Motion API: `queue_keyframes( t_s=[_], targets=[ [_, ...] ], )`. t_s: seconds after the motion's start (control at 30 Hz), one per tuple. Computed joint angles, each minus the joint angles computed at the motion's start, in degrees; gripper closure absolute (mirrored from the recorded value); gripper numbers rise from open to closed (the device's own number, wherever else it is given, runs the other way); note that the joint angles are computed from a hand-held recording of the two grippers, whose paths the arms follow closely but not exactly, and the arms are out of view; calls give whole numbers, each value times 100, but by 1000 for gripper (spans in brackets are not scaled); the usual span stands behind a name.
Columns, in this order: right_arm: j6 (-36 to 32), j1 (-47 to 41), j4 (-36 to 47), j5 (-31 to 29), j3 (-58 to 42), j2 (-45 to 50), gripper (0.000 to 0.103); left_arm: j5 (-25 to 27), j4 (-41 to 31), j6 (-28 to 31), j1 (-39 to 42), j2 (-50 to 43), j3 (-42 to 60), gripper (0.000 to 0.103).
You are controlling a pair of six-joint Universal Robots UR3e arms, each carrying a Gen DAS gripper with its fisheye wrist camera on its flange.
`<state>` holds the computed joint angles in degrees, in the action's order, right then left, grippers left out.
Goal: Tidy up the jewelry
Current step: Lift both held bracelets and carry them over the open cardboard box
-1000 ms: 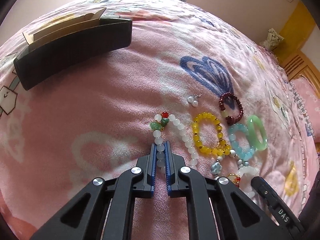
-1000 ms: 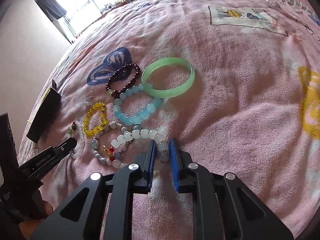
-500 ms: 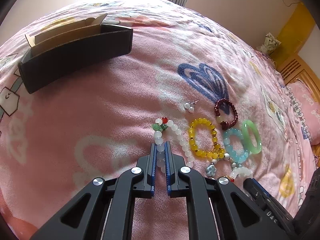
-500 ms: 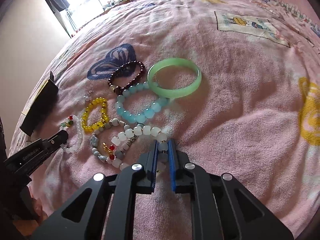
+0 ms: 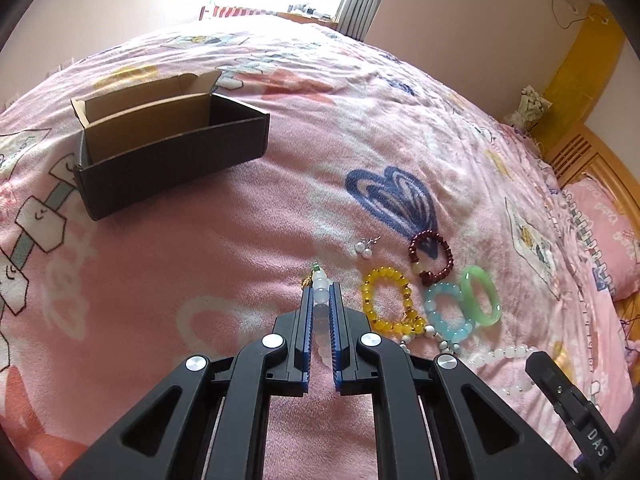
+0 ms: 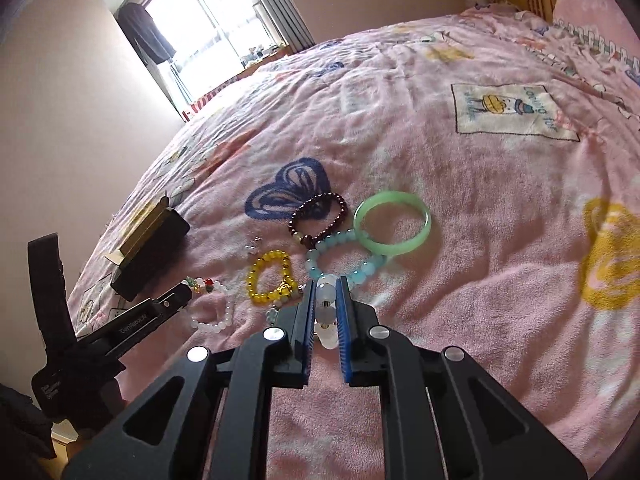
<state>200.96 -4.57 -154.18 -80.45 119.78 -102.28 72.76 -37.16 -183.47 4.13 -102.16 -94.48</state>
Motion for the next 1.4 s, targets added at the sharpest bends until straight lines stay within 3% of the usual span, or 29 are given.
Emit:
queue_keyframes(
  t_s=[0.33,0.5,0.9,1.03,1.17,1.4],
  targets=[
    [7,-69,-40,89,77,-320,92,307,454,-55,-146,308,-216,94],
    [-8,20,-16,43,-8,-346,92,181,482,-21,-53,451,-274,94],
    [-133,517,6,-236,-531,45,92,132,702,152,116,922,-426,94],
    [-251,664,74,-238,-811,284,92,441,754,465,44,834,-322,94],
    [-372,834,276,-292,-1432,835,92,536,724,934,267,770,-199,94],
    [-757,1408,922,-593,-3433,2271,92,160,404,1597,1108,550,553,94]
  ],
)
